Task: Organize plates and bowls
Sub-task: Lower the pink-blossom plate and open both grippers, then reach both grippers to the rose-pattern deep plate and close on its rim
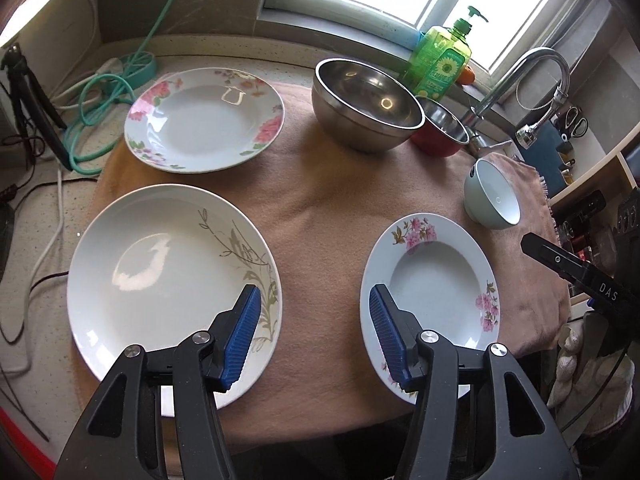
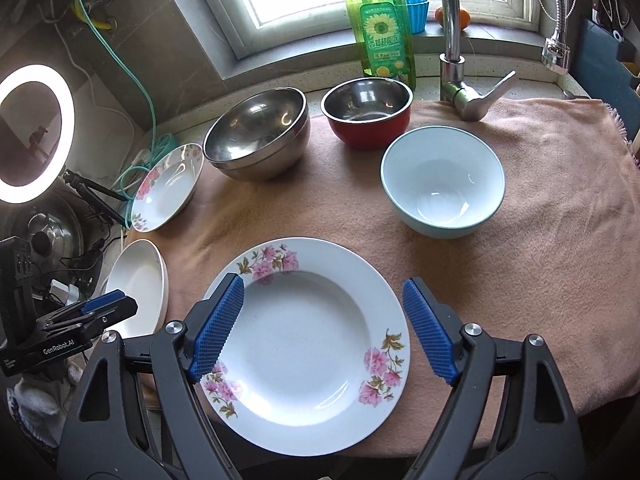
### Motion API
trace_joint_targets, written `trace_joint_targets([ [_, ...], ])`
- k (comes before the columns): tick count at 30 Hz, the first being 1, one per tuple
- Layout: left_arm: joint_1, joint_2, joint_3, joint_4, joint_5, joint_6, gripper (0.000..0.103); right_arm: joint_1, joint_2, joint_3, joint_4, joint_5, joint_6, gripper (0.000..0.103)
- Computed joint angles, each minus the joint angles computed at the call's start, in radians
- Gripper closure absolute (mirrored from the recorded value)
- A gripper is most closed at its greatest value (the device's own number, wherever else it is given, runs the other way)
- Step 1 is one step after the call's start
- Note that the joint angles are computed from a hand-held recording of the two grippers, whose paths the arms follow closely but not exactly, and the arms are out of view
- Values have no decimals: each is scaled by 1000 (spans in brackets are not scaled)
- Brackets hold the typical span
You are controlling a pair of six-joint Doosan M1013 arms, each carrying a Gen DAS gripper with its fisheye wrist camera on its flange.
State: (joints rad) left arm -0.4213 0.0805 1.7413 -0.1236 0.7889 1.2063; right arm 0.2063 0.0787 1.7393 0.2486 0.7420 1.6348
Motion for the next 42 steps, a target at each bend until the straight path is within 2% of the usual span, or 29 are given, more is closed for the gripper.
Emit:
trace_joint_targets([
  [2,14,-10,6,4,-4,2,47,10,3,-8,15,-6,10,5],
  [3,21,-16,9,6,-7,3,47,14,7,-14,25,-6,8,4],
  [9,61,-37,12,26,-16,16,47,57,40,-72,-12,27,33,4],
  [14,87,-33,4,83,-29,-50,47,89,79,-130,-83,71,35,4],
  [16,94,-29,0,120,-38,-98,47,91,99,-154,-64,93,-3,4],
  [19,113,-21,-6,127,-48,-140,47,80,120,-181,33,121,-93,4],
  [23,128,-8,-14,162,-65,-194,47,91,148,-213,54,129,-130,4],
  [29,172,40,-53,103,-66,-111,47,99,182,-249,109,130,-131,4],
  [37,239,132,-121,-53,-64,140,47,130,248,-305,90,117,-6,5],
  [42,258,180,-164,-88,-28,247,51,143,303,-348,112,153,34,19],
])
